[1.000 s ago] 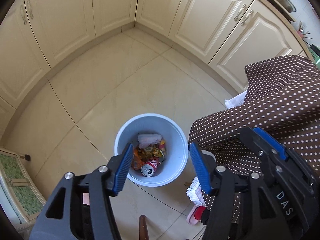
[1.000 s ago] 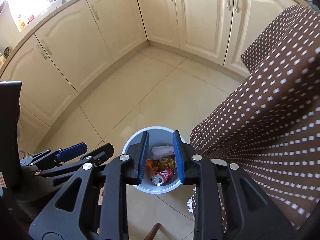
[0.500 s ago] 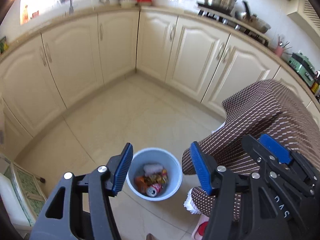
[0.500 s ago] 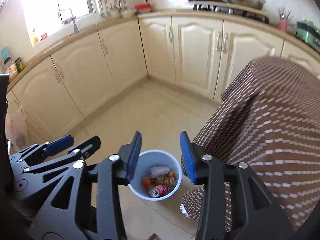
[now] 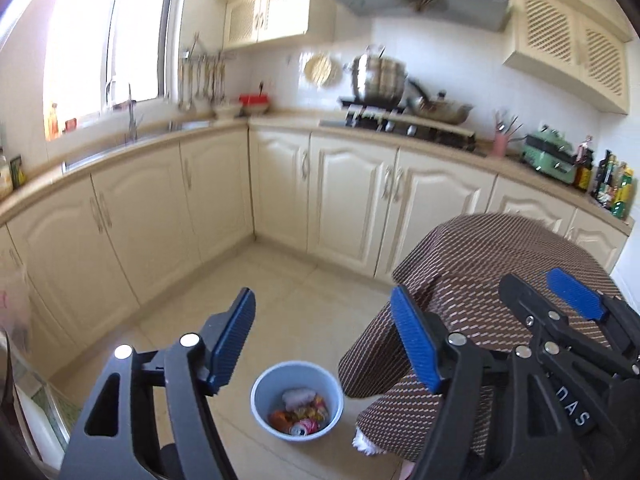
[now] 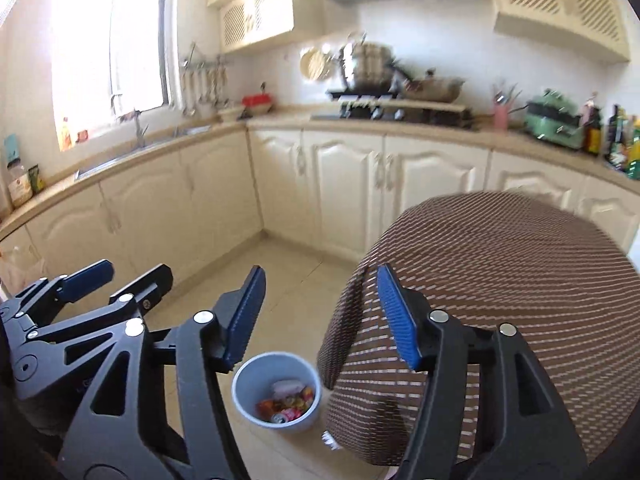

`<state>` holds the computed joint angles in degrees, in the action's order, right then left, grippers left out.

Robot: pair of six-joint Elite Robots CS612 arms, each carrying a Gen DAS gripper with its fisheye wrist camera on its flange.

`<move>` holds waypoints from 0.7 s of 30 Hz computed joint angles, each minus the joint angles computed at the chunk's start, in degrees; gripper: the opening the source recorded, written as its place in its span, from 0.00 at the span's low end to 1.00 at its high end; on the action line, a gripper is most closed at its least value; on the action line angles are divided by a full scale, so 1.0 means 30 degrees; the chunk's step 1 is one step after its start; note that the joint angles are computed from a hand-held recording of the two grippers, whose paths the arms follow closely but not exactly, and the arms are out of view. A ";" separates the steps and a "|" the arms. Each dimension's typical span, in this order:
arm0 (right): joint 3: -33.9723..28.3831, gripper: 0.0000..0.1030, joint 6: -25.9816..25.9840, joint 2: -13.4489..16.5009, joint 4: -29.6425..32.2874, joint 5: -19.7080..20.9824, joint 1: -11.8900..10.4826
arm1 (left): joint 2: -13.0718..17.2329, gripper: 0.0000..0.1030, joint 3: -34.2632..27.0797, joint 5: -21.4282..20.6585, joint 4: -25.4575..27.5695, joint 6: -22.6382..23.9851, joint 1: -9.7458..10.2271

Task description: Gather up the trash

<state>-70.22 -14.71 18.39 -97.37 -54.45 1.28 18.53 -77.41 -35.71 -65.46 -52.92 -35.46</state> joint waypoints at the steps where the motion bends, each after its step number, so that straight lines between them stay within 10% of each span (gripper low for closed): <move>1: -0.0151 0.59 0.0149 0.0039 -0.0179 0.0053 -0.0099 | -0.0055 0.69 0.0073 0.0291 -0.0457 0.0374 -0.0175; 21: -0.2587 0.70 0.3219 0.0819 -0.3766 0.0219 -0.2004 | -0.0517 0.73 0.1356 0.3706 -0.7112 0.5799 -0.2307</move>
<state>-77.98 -5.05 20.85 -108.67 -53.79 -4.73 16.98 -73.35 -24.59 -86.80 -35.52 -42.38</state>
